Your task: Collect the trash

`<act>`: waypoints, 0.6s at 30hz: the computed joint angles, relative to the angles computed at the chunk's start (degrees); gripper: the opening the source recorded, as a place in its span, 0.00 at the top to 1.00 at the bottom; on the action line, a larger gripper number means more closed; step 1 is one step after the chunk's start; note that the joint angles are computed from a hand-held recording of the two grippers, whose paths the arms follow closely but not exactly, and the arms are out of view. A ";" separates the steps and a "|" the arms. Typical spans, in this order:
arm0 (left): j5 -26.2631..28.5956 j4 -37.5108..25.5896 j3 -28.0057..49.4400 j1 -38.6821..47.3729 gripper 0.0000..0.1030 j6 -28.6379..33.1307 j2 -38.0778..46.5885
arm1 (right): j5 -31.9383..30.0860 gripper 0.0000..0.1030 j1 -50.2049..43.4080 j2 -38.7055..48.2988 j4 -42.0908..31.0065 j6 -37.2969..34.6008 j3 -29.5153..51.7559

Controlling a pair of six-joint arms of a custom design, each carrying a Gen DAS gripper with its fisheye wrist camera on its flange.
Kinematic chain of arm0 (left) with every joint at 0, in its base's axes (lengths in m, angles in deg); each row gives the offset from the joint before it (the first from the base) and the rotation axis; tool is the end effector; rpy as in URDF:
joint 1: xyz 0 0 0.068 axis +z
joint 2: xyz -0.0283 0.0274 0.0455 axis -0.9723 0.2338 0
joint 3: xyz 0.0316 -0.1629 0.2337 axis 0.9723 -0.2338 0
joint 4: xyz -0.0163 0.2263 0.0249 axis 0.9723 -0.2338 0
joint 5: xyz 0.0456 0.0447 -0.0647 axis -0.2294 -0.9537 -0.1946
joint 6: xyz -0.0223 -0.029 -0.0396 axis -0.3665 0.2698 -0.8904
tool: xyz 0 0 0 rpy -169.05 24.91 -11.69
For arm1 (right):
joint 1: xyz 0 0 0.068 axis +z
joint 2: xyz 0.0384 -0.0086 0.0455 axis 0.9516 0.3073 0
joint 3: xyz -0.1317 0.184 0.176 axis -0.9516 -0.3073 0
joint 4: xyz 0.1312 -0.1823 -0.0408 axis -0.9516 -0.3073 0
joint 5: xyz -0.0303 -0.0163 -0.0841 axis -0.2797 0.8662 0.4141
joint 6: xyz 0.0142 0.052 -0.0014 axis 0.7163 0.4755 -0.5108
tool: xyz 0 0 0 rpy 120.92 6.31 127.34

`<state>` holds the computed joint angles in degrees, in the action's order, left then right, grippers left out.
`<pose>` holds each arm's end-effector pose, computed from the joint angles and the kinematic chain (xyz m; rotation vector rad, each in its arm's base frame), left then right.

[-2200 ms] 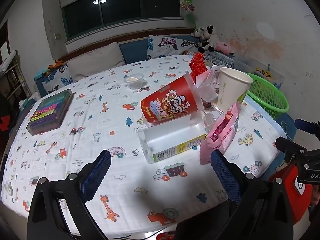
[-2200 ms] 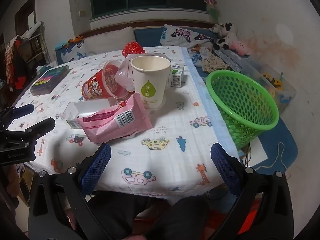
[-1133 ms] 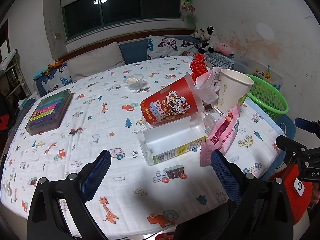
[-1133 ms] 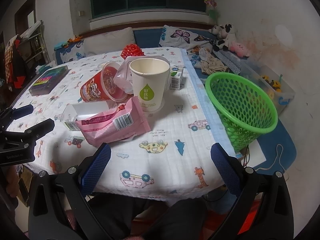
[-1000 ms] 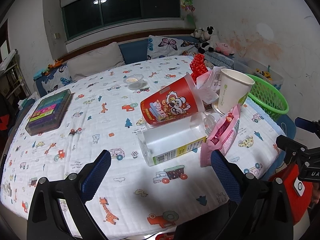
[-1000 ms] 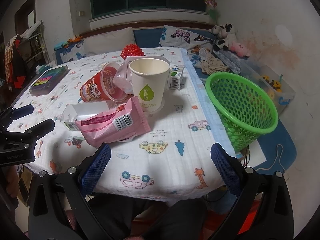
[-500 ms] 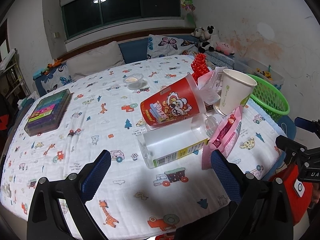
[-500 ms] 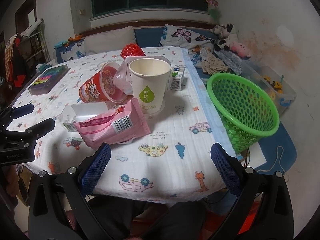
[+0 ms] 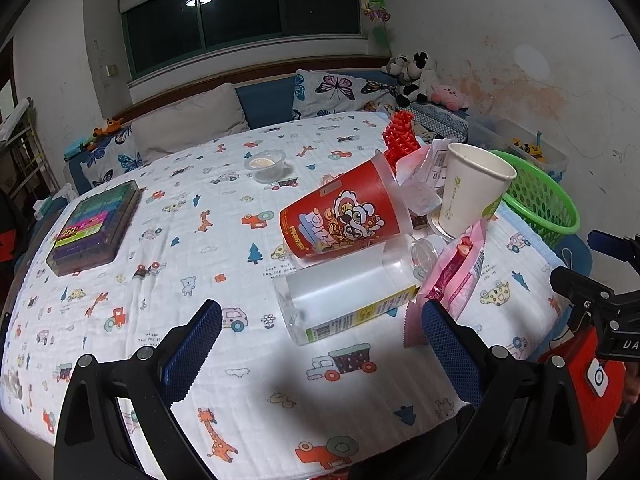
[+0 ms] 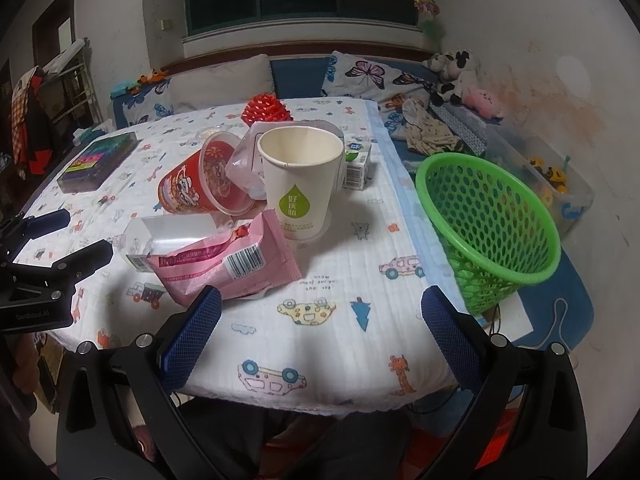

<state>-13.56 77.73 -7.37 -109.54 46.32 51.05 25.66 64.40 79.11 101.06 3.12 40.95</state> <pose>0.2577 -0.1414 0.1189 -0.3720 2.2974 0.2659 0.3593 -0.0304 0.1122 -0.7226 2.2196 0.3062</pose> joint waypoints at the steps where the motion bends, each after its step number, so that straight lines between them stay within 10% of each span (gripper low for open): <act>1: 0.09 -0.06 0.19 0.24 0.06 0.27 -0.05 | -0.08 0.04 0.02 0.00 -0.24 0.00 0.22; 18: 1.33 1.98 0.38 1.72 0.06 3.65 -0.10 | -1.98 0.04 0.42 1.13 -3.82 0.61 5.40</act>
<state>-12.22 79.70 -7.00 -107.82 49.97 50.95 23.68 64.82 80.24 97.24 3.74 46.35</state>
